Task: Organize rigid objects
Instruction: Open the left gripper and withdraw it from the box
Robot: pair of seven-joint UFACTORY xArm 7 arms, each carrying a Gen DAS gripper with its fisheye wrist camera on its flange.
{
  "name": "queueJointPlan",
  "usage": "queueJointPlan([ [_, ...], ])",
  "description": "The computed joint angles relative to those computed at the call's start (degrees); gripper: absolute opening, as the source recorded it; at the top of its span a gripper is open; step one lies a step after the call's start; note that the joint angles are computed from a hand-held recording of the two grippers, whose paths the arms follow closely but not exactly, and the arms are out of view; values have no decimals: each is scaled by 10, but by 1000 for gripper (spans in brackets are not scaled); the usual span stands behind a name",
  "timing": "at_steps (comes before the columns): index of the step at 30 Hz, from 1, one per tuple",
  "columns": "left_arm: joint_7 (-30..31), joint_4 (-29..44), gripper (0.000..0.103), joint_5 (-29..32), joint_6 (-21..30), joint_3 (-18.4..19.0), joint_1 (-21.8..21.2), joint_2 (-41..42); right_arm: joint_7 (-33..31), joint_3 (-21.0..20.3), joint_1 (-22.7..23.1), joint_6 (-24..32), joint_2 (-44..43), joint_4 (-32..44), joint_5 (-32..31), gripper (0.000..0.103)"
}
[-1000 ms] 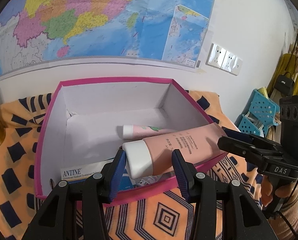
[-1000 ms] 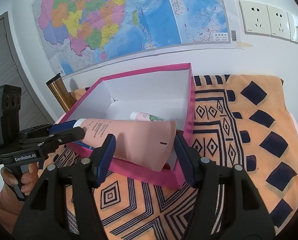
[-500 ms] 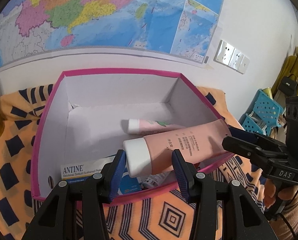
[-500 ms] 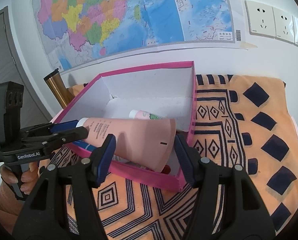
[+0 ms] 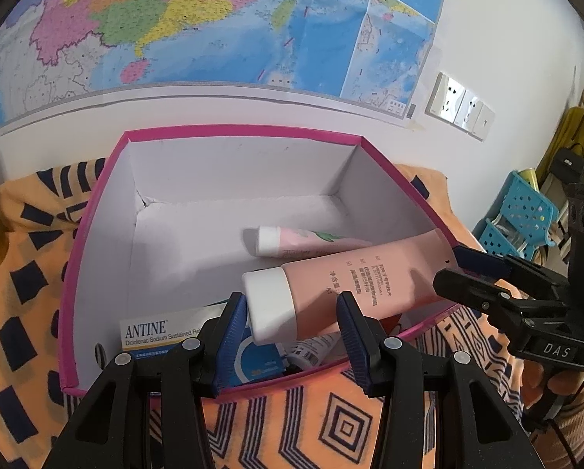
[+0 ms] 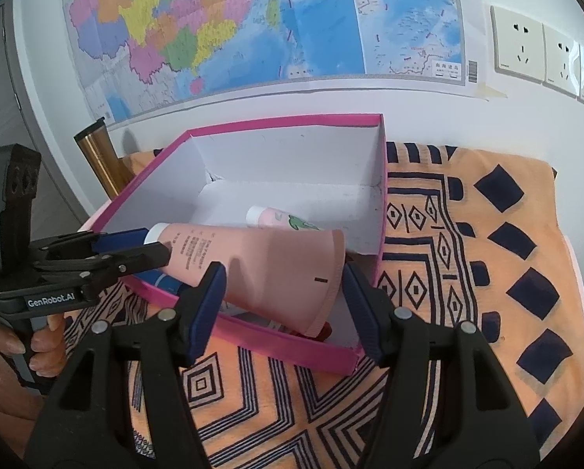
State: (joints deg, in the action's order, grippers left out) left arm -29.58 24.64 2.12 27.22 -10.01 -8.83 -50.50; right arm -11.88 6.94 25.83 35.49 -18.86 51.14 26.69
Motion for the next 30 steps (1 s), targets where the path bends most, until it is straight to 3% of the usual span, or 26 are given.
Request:
queueJointPlan([
  [12,-9,-5,51,11,-1,-13,0,-11,10,6,4,6,0,2,-9,64],
  [18,-28,-25,69,26,15,-38,2,-71,2,2,15,-1,-22,-17,8,64],
  [22,-52,-43,87,38,33,-60,5,-134,-7,-4,31,-13,-63,-45,30,65],
  [25,-70,-61,102,47,57,-76,1,-192,-8,-3,45,-27,-94,-68,38,75],
  [27,-84,-76,103,53,75,-89,-5,-233,-3,4,55,-43,-121,-93,36,83],
  [30,-103,-82,103,52,123,-101,-15,-262,19,11,66,-50,-142,-116,27,87],
])
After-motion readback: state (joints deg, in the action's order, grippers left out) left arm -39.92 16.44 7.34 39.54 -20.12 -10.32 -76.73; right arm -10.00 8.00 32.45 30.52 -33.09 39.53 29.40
